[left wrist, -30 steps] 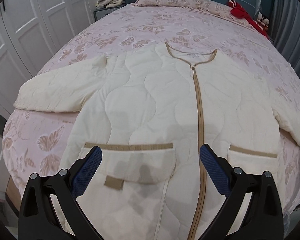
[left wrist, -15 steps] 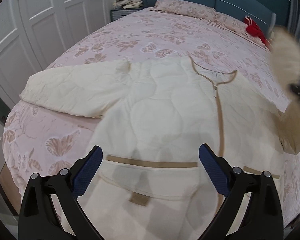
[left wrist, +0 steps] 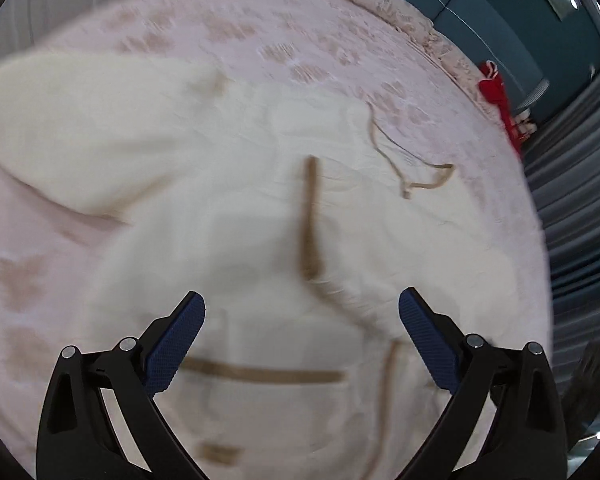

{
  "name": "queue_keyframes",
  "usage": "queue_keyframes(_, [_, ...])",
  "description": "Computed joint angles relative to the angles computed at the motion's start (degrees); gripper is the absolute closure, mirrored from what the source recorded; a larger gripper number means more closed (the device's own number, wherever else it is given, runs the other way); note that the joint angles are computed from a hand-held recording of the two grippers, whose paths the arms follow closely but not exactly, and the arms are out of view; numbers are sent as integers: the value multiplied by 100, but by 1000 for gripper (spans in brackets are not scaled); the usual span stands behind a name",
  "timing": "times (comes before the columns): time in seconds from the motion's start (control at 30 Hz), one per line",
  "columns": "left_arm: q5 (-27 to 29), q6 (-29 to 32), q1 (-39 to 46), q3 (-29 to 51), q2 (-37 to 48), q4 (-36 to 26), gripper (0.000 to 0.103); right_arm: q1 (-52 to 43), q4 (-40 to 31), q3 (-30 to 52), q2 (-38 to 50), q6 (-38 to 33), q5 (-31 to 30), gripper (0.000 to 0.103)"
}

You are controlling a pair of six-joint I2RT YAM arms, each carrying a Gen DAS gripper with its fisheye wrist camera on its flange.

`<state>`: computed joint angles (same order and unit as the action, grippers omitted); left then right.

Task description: Fold large clothes

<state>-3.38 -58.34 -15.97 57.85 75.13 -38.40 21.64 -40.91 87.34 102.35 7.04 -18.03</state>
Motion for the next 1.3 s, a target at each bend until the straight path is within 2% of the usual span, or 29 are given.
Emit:
queue_keyframes(0.07, [479,-152,94,-103,350,660,8,-462,62,-302,-190,62,-4,53])
queue_keyframes(0.13, [656,-313,91,-146,603,1033,8,-933,-2,-366,-225,154,-37,52])
queue_keyframes(0.23, [925,-609,114,-174,922,1433,19,-1502,-40,-316,-8,345,-311,52])
queue_keyframes(0.27, [988,-705,124,-177,997,1504,28,-1655,-3,-298,108,461,-444,52])
queue_keyframes(0.3, [985,-730,130,-160,1036,1500,42,-1777,26,-262,239,582,-559,52])
queue_keyframes(0.33, [977,-704,137,-101,1086,1441,49,-1859,48,-201,366,664,-664,52])
queue_keyframes(0.37, [963,-618,146,-21,1125,1347,64,-1921,114,-175,484,796,-760,52])
queue_keyframes(0.4, [926,-523,170,42,1142,1248,85,-2033,164,-142,606,890,-909,52])
queue_keyframes(0.43, [879,-387,186,117,1147,1137,91,-2083,221,-122,699,1004,-1025,52])
queue_keyframes(0.5, [819,-183,279,178,1053,1059,97,-2140,340,-38,879,1287,-1237,56])
queue_keyframes(0.53, [618,-60,286,258,922,903,97,-2175,493,-47,918,1453,-1399,69])
queue_keyframes(0.57, [428,55,297,349,806,763,98,-2186,577,-51,920,1521,-1521,87])
queue_keyframes(0.63, [266,198,360,424,480,624,98,-2125,643,34,826,1561,-1696,92])
queue_keyframes(0.7, [9,320,331,531,170,367,98,-1868,626,129,491,1264,-1451,93])
queue_keyframes(0.77, [-515,471,168,559,-116,-65,98,-1601,515,198,255,806,-1105,93])
queue_keyframes(0.83, [-733,503,68,375,-83,-250,98,-1360,340,223,310,465,-712,93])
queue_keyframes(0.93, [-821,480,-65,28,446,-218,98,-1055,181,75,715,175,30,93])
queue_keyframes(1.0, [-850,328,-198,-225,722,33,98,-899,296,-100,859,127,386,92])
queue_keyframes(1.13, [-1126,215,-331,-378,761,189,95,-968,97,-55,695,227,389,81])
queue_keyframes(1.17, [-1109,222,-309,-338,719,100,93,-1013,18,-44,608,218,384,78])
queue_keyframes(1.23, [-1188,141,-319,-289,481,-169,84,-1098,-184,-102,294,163,496,78])
queue_keyframes(1.3, [-1580,-147,-565,-114,231,-751,70,-1140,-201,-320,-131,8,797,77])
